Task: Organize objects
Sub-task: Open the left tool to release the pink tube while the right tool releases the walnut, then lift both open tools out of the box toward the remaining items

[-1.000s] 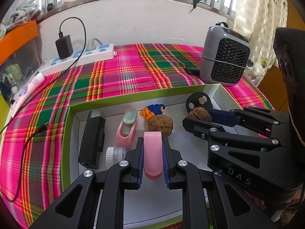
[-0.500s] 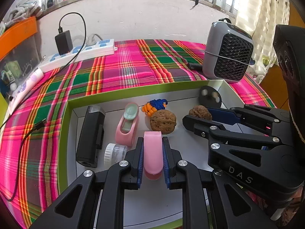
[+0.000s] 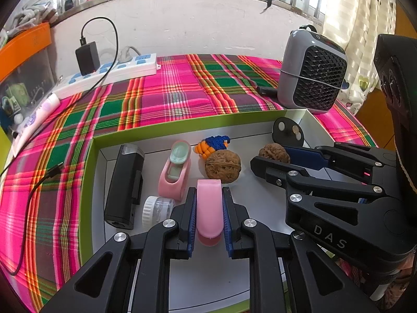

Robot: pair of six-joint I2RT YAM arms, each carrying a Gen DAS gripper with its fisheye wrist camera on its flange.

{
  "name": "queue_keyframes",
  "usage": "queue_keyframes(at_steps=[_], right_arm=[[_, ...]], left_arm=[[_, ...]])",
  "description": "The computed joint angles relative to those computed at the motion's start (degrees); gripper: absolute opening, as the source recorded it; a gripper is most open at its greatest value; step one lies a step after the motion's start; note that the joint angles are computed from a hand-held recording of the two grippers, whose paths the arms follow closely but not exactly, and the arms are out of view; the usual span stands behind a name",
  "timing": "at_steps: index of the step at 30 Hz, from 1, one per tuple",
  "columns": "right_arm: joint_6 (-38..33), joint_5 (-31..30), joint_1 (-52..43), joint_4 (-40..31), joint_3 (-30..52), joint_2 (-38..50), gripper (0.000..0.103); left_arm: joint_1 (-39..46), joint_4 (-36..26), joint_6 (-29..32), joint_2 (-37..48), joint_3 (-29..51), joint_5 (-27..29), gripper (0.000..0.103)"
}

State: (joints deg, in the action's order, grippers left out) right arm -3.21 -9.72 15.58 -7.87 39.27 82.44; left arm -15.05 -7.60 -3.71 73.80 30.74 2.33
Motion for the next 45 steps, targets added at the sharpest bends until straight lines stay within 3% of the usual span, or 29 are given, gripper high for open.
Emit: queue_keyframes(at_steps=[6,9,13,19,45], right_arm=[[0.11,0.09,0.16,-0.57,0.07,-0.36,0.032],[0.39,0.1,0.09,-0.56,0.02,-0.47,0.032],[0.5,-0.02,-0.46,-0.4,-0.03,-0.62,0.038],[0.72,-0.44,-0.71,-0.59,-0.26,-1.22,0.039],[2.96,0.22,0.55,-4.55,-5.93,-14.38,0.045]], left_arm=[[0.12,-0.02,0.02,0.09,0.06,0.03,0.018],[0.2,-0.16,-0.23,0.08,0.1,-0.43,0.024],[1.08,-0.64,-0.27,-0.25,0.04,-0.09,0.027],[0.73,-1.29,-0.06,-1.52,-0.34,-0.76,0.028],[-0.08,-10.09,-1.41,-18.46,-4.9,-1.69,0.032]])
